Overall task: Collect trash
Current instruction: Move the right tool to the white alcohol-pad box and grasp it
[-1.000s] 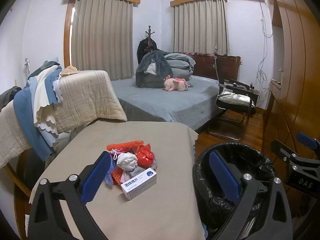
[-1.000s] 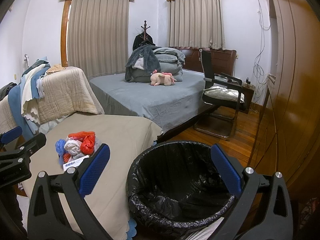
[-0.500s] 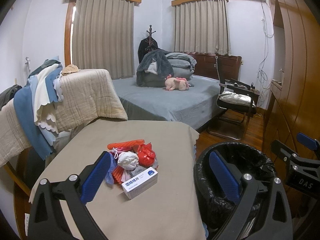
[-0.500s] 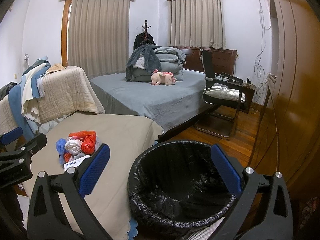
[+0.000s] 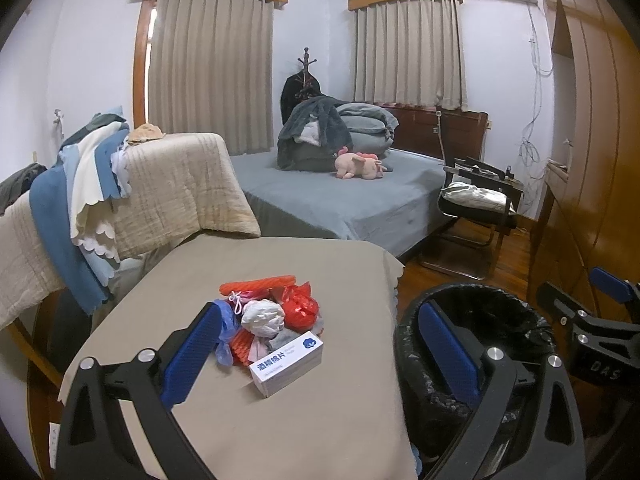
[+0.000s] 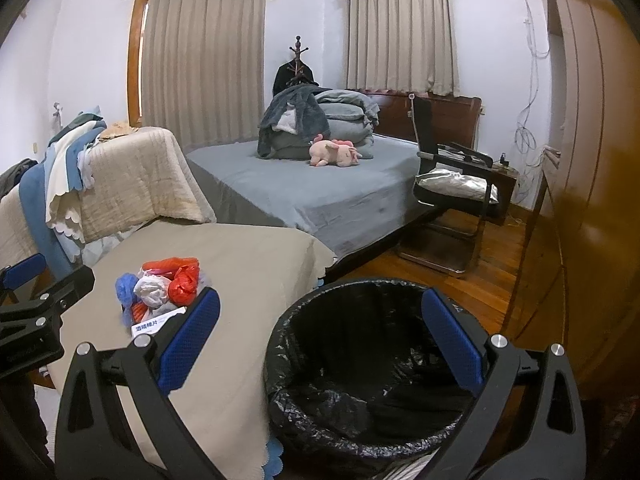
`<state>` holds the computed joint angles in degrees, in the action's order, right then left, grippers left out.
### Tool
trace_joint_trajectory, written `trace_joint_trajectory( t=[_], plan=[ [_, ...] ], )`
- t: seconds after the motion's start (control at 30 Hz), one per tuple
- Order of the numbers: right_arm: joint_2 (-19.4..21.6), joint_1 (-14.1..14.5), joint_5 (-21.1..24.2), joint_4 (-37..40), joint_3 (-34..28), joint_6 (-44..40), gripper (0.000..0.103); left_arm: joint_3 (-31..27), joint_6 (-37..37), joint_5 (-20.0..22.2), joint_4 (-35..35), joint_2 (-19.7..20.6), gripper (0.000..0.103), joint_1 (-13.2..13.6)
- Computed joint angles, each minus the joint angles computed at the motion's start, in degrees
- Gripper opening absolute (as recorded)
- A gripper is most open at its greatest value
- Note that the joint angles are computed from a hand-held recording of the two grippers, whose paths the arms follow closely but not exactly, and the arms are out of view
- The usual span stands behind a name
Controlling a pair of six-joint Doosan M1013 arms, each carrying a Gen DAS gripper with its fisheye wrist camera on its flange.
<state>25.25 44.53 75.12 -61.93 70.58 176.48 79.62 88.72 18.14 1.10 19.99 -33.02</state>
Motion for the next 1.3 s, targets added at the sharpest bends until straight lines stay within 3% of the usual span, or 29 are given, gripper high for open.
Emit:
trace_joint_trajectory(
  t=[0.17, 0.47, 0.6, 0.93, 1.3],
  plan=[
    [0.77, -0.6, -1.56, 0.09, -0.58, -0.91, 0.098, -0.22, -1.48, 0.07, 1.1, 0.4, 0.097, 0.54],
    [4.82, -2.7, -8.3, 4.79, -4.3, -4.37, 0.098, -0.37, -18.15, -0.01, 18.66, 2.14, 0.097, 3.0],
    [7.87, -3.64, -10.34, 8.64, -7.43, -7.73, 0.098, -0.56, -20.21, 0.92, 22.18, 3.3, 0.097, 4.58],
    [16.24, -4.27, -12.43, 14.13, -17.03, -15.46, 0.098, -1.61, -17.35, 2.68, 18.83, 6.3, 0.097, 7.84],
    [23.9, -4.85, -8.11, 22.65, -28.53, -24.14, 0.098, -2.62, -15.34, 3.97, 14.19, 7.96, 0.097, 9.8]
  ],
)
